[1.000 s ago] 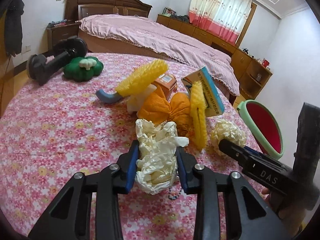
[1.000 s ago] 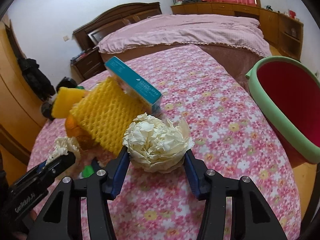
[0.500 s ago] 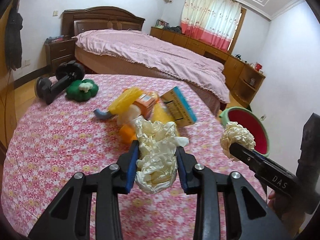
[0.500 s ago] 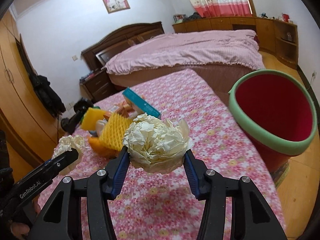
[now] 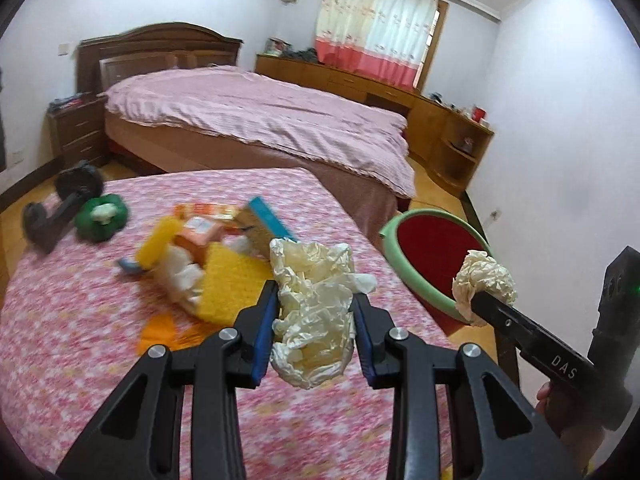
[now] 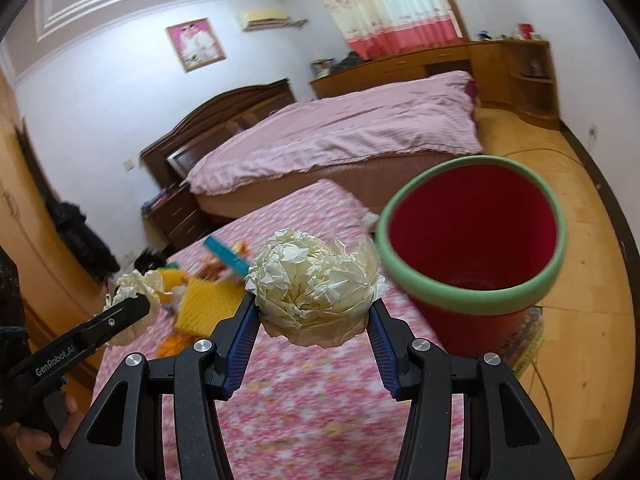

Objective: Collect trash
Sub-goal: 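Carry both paper balls over the red bin and open both grippers, then move both open grippers back toward the items on the bed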

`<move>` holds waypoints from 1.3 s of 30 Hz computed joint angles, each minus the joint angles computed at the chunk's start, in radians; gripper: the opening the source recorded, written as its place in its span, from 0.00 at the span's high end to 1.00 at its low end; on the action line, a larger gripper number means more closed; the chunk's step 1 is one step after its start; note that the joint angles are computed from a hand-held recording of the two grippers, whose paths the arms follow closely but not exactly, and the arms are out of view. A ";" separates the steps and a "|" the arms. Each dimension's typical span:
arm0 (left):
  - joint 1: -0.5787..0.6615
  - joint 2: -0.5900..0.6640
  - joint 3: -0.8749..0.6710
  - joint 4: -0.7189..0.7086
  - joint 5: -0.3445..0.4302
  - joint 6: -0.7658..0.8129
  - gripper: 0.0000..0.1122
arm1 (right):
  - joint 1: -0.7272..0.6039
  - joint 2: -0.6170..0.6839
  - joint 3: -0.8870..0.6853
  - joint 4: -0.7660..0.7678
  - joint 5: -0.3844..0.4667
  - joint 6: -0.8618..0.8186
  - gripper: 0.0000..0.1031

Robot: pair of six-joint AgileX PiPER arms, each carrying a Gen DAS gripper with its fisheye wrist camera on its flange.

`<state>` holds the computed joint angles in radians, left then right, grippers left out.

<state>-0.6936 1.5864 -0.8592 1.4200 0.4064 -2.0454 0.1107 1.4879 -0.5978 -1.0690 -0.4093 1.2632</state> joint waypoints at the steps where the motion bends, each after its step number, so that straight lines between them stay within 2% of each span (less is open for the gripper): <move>1: 0.005 0.020 -0.025 -0.020 -0.017 0.028 0.68 | -0.025 0.008 -0.006 -0.013 -0.005 0.010 0.47; 7: 0.020 0.164 -0.209 -0.193 -0.073 0.260 0.68 | -0.156 0.064 -0.047 -0.086 -0.043 0.065 0.47; 16: 0.037 0.401 -0.536 -0.612 -0.098 0.770 0.68 | -0.304 0.194 -0.148 -0.166 -0.068 0.134 0.47; 19: 0.041 0.498 -0.676 -0.796 -0.075 0.966 0.68 | -0.326 0.245 -0.194 -0.206 -0.063 0.172 0.47; 27: 0.051 0.704 -0.988 -1.073 0.024 1.286 0.68 | -0.366 0.357 -0.289 -0.278 -0.066 0.227 0.47; 31: 0.053 0.775 -1.103 -1.132 0.082 1.356 0.67 | -0.368 0.394 -0.325 -0.312 -0.070 0.260 0.47; 36: 0.056 0.823 -1.194 -1.177 0.149 1.395 0.51 | -0.371 0.415 -0.347 -0.327 -0.086 0.264 0.45; 39: 0.054 0.832 -1.210 -1.184 0.165 1.399 0.50 | -0.374 0.423 -0.355 -0.330 -0.095 0.265 0.45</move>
<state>-0.6393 2.4182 -2.0693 0.2358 0.5713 -0.6461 -0.2636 1.9113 -0.9524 -1.3993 -0.5046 1.5281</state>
